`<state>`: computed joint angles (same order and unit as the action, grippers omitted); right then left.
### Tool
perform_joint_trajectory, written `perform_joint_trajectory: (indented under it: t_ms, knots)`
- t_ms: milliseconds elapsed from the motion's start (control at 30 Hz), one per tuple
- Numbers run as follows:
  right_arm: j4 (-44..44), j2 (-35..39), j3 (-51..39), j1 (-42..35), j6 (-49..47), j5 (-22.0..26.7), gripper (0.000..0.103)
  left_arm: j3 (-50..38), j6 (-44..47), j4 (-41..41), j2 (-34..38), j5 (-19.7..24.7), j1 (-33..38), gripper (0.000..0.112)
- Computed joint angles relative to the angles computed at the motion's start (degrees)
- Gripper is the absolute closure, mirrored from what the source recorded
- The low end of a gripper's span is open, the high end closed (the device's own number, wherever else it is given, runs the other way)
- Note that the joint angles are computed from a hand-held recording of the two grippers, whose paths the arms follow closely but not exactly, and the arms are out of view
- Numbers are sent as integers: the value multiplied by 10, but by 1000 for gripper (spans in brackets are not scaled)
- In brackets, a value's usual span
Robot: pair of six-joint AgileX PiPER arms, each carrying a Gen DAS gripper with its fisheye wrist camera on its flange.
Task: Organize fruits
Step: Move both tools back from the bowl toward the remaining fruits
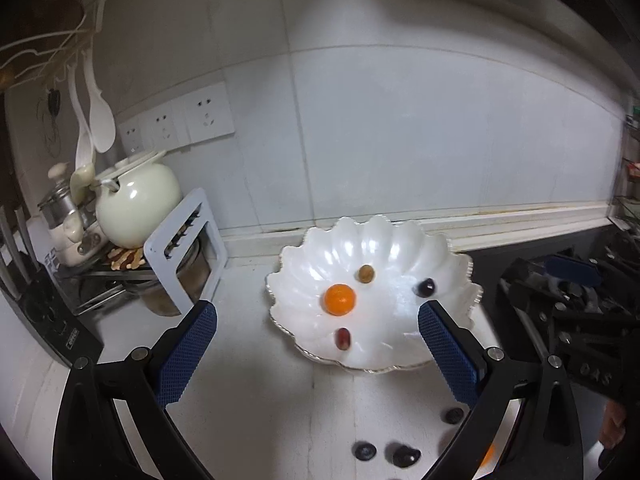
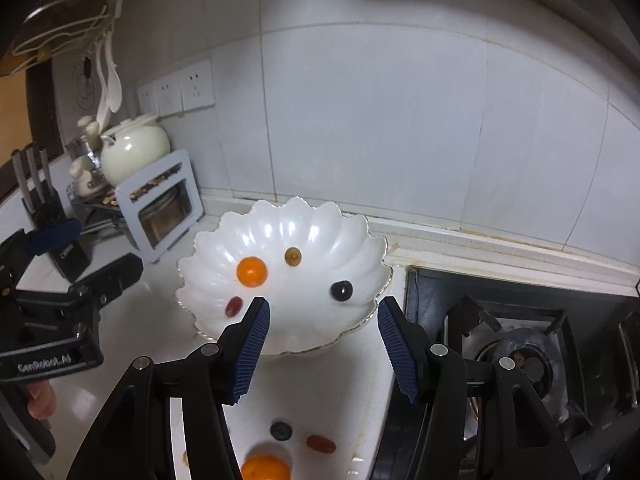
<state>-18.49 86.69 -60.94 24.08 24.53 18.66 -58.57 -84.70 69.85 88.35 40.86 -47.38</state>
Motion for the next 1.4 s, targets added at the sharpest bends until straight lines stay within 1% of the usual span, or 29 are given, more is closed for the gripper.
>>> perform_joint_trajectory:
  t_ms: [67,200,333,433,567,700,833,900,967,1133,1300,1333,1400]
  knots:
    - [0,-17,13,2,1,-2,45,12,-15,10,-12,22,-19,9]
    - [-21,-44,34,11,26,-7,45,38,-50,19,-38,52,-51,9]
    - [-36,-69,56,20,42,-11,45,59,-53,-5,-64,54,-65,9]
    - [-50,-88,74,28,57,-14,45,75,-65,-11,-76,72,-85,9]
    - [-89,-110,93,42,94,-12,45,97,-91,-14,-91,87,-110,10]
    - [-89,-127,111,48,93,-10,45,112,-119,-2,-89,133,-150,10]
    - [-103,-138,134,60,110,-6,45,127,-139,1,-88,150,-172,10]
    - [-83,-139,139,62,90,-1,45,131,-145,1,-82,160,-182,10]
    - [-59,-138,144,64,65,6,45,137,-149,1,-77,162,-189,10]
    - [-8,-137,165,62,19,6,45,149,-163,2,-65,164,-206,10]
    - [-6,-131,183,68,16,2,45,165,-183,8,-59,152,-217,10]
    - [-23,-129,188,73,33,3,45,166,-181,6,-54,150,-218,10]
    - [-21,-124,193,76,30,0,45,165,-180,3,-42,153,-222,10]
